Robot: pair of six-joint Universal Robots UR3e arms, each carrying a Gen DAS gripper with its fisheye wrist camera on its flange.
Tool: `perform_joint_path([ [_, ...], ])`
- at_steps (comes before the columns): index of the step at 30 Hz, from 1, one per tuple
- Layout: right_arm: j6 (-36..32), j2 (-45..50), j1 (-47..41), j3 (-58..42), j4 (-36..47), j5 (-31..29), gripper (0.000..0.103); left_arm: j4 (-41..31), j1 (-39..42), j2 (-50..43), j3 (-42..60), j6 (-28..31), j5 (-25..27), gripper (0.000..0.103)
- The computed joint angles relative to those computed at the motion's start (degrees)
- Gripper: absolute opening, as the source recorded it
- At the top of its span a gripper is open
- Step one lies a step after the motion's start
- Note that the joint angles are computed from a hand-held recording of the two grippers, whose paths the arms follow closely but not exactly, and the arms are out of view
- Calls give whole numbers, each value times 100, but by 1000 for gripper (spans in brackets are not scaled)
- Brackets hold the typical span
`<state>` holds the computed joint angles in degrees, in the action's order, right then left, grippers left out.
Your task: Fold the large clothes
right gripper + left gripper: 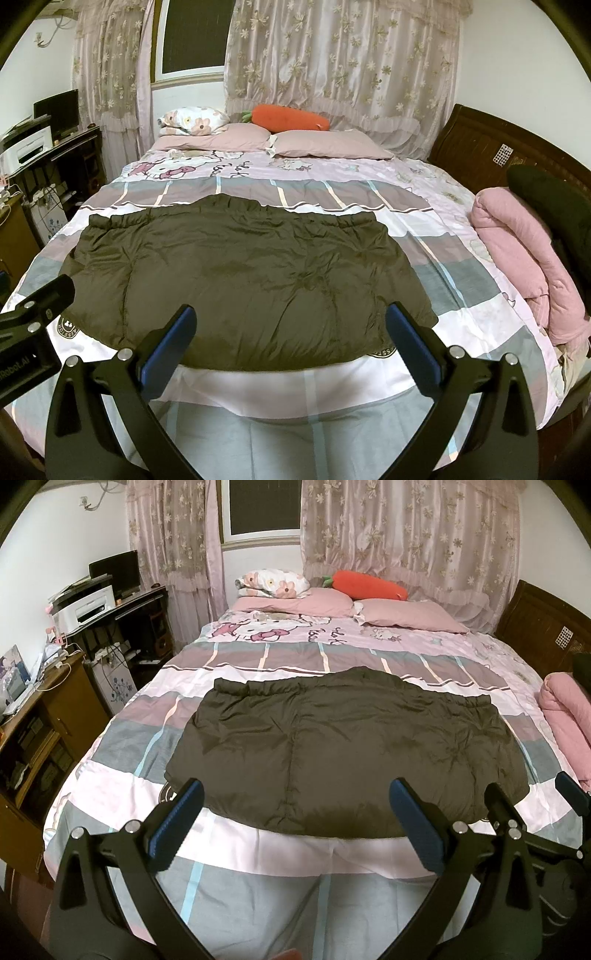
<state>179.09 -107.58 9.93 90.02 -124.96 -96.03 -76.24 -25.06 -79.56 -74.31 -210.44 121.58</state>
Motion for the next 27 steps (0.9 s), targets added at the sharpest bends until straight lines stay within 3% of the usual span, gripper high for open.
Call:
perform_joint_path([
  [27,74,20,141,-8,42,-129,102,-281,-95,-118,294,16,-3,101],
])
